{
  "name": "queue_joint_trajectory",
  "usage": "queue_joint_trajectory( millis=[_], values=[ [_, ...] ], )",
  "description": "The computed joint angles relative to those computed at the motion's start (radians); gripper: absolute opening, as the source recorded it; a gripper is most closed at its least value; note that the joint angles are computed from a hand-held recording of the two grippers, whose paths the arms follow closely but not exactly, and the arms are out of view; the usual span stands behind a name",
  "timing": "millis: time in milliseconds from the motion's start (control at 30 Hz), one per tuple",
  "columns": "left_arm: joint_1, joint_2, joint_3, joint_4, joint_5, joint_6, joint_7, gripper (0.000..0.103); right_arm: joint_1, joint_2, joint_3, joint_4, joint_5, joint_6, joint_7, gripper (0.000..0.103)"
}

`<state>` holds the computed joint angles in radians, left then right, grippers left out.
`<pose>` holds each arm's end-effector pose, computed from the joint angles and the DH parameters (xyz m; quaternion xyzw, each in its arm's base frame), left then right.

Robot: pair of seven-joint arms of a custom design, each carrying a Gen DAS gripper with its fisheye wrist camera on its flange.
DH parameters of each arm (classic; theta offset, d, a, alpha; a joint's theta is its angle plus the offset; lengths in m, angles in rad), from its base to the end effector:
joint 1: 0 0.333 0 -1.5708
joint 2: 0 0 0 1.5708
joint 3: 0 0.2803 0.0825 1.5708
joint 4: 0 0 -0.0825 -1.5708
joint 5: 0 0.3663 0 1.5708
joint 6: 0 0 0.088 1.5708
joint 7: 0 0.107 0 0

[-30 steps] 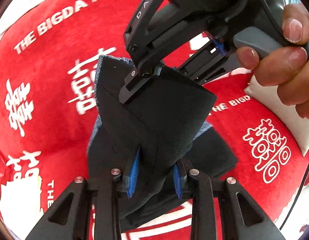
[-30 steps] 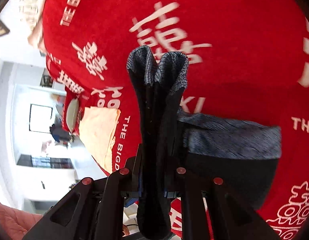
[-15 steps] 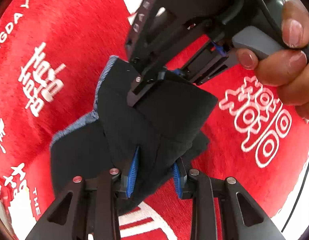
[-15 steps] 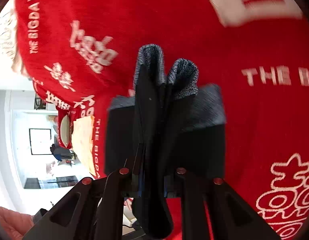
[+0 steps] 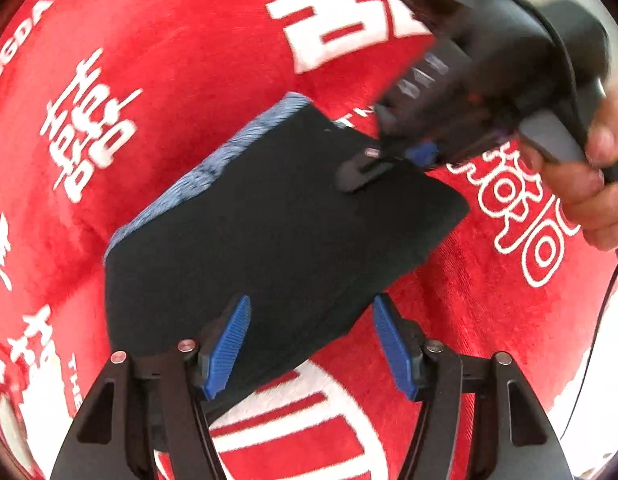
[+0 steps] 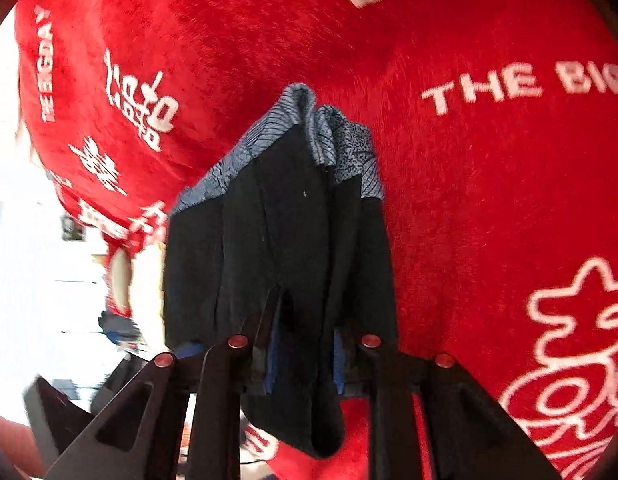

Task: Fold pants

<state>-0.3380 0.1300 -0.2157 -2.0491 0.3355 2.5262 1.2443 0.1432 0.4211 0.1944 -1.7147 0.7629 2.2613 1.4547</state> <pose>0.4968 -0.3080 0.3893 -0.5159 0.8323 -0.1273 0.1577 0.6094 0.2209 0.3457 -0.6525 0.6759 0.2292 0.2545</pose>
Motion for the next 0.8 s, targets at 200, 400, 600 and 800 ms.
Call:
queue_joint_trajectory(
  millis=[200, 400, 600, 800],
  values=[
    [0.058, -0.087, 0.027, -0.041, 0.037, -0.022, -0.087, 0.065, 0.064, -0.076, -0.057, -0.043, -0.241, -0.011, 0.182, 0.045],
    [0.127, -0.021, 0.059, 0.041, 0.043, -0.143, -0.182, 0.065, 0.091, -0.167, -0.078, -0.101, -0.372, 0.017, 0.323, 0.023],
    [0.170, 0.040, 0.073, 0.066, -0.142, -0.227, -0.170, 0.074, 0.122, -0.146, -0.052, -0.041, -0.406, 0.018, 0.301, 0.022],
    [0.187, 0.034, 0.080, 0.024, -0.202, -0.185, -0.177, 0.087, 0.167, -0.111, -0.054, -0.042, -0.507, -0.020, 0.372, 0.022]
  ],
)
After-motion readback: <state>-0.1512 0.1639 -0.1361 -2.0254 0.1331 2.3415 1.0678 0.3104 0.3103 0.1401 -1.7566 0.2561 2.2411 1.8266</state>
